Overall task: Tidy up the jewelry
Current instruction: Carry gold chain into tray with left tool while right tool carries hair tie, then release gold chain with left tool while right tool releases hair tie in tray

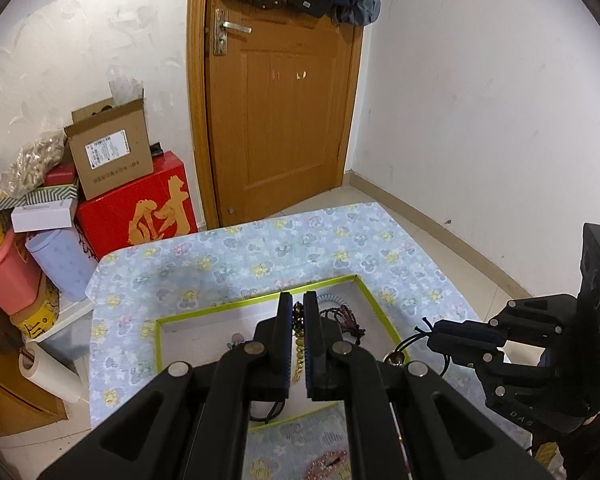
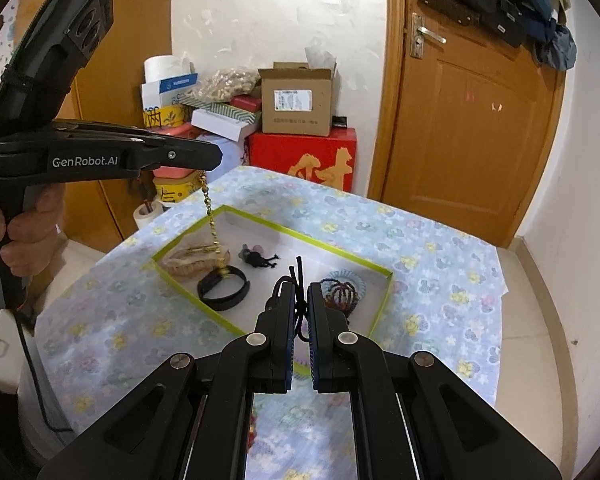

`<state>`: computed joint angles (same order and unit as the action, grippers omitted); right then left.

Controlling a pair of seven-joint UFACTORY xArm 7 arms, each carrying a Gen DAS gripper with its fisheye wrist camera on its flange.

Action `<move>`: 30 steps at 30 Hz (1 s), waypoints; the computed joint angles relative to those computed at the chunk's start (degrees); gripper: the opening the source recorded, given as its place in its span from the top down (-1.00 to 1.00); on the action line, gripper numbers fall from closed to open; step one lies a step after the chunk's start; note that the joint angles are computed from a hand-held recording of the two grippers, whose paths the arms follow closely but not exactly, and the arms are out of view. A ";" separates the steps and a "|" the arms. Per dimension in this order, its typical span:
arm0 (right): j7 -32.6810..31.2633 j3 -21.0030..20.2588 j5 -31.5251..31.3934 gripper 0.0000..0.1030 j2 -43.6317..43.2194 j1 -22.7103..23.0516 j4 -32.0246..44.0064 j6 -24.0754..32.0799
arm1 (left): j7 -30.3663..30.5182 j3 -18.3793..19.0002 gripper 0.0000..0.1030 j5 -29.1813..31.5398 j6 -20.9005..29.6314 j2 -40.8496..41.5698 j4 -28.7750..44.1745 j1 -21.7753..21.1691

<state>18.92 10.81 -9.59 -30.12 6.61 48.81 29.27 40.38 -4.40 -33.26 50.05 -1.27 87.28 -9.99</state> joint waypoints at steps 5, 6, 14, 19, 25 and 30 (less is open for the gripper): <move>-0.05 -0.75 -0.18 0.89 2.92 -0.64 0.69 -0.35 | -1.22 -0.96 0.91 1.41 0.15 3.57 2.18 -0.37; -0.07 -0.97 -0.11 0.89 3.66 -0.73 0.82 -0.40 | -1.43 -1.20 0.91 1.70 0.21 4.36 2.59 -0.42; -0.71 -2.49 0.49 0.89 7.48 -0.80 1.12 -0.60 | -2.73 -2.80 0.91 3.46 0.69 9.51 5.10 -0.14; -1.66 -3.28 1.06 0.89 9.68 -0.46 1.31 -0.54 | -3.65 -3.44 0.91 4.68 0.82 11.81 5.52 0.05; -2.47 -3.86 1.90 0.89 11.70 0.02 1.35 -0.12 | -4.03 -3.97 0.91 6.23 1.19 13.55 5.05 0.11; -2.32 -3.94 1.91 0.88 12.43 -0.04 1.44 0.43 | -4.17 -4.31 0.90 6.83 1.37 14.61 4.77 0.10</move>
<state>16.60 6.87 -7.67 -17.69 6.57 50.26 29.70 36.21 -8.71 -26.42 51.42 13.34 92.05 -9.89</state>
